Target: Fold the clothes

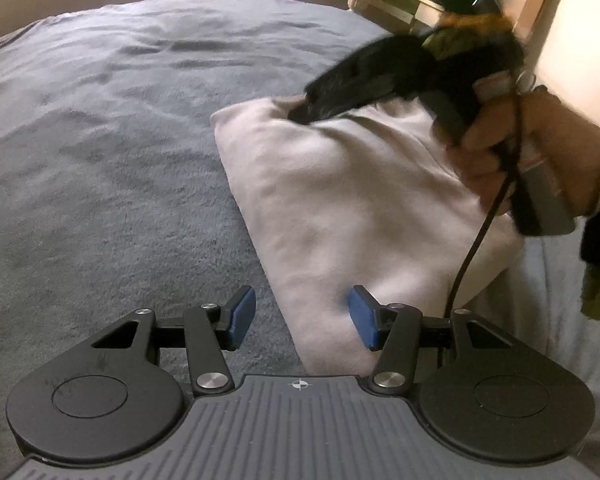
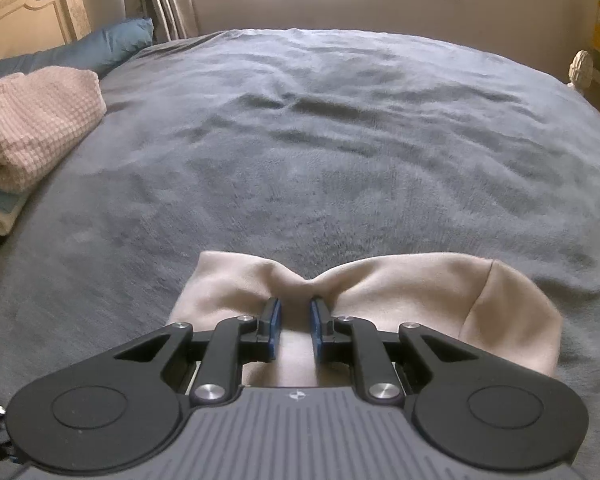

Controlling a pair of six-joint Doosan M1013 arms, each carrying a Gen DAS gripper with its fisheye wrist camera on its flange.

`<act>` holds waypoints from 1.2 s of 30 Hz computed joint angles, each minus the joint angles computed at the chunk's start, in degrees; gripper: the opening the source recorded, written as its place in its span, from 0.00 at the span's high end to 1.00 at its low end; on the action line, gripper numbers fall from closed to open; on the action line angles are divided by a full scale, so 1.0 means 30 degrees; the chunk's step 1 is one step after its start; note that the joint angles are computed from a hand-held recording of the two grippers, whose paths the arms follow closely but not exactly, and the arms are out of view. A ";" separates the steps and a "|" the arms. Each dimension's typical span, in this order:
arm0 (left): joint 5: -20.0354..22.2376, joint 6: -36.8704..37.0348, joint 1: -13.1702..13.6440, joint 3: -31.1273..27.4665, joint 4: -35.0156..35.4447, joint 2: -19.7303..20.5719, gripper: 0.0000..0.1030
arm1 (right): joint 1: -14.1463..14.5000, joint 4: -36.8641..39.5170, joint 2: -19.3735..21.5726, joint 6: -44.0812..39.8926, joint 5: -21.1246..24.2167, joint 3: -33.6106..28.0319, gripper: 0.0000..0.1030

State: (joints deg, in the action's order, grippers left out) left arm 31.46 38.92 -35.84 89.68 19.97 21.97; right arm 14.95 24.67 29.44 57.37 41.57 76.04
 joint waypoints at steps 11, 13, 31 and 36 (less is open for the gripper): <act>0.1284 0.0932 0.0120 -0.0695 -0.1159 0.0190 0.48 | -0.0137 0.2868 -0.0029 -0.2814 0.2114 -0.0069 0.84; 0.1567 0.1244 0.0279 -0.0925 -0.1898 0.0277 0.48 | -0.0133 0.2763 0.0404 -0.2353 0.2287 -0.0279 0.84; 0.3517 0.2389 0.0690 -0.1308 -0.3997 0.0196 0.47 | -0.0076 0.1915 0.0259 -0.0327 0.1991 -0.0793 0.83; 0.3490 0.2481 0.0762 -0.0852 -0.4144 -0.0168 0.47 | -0.0583 0.2622 -0.0841 -0.0938 0.2385 0.0155 0.83</act>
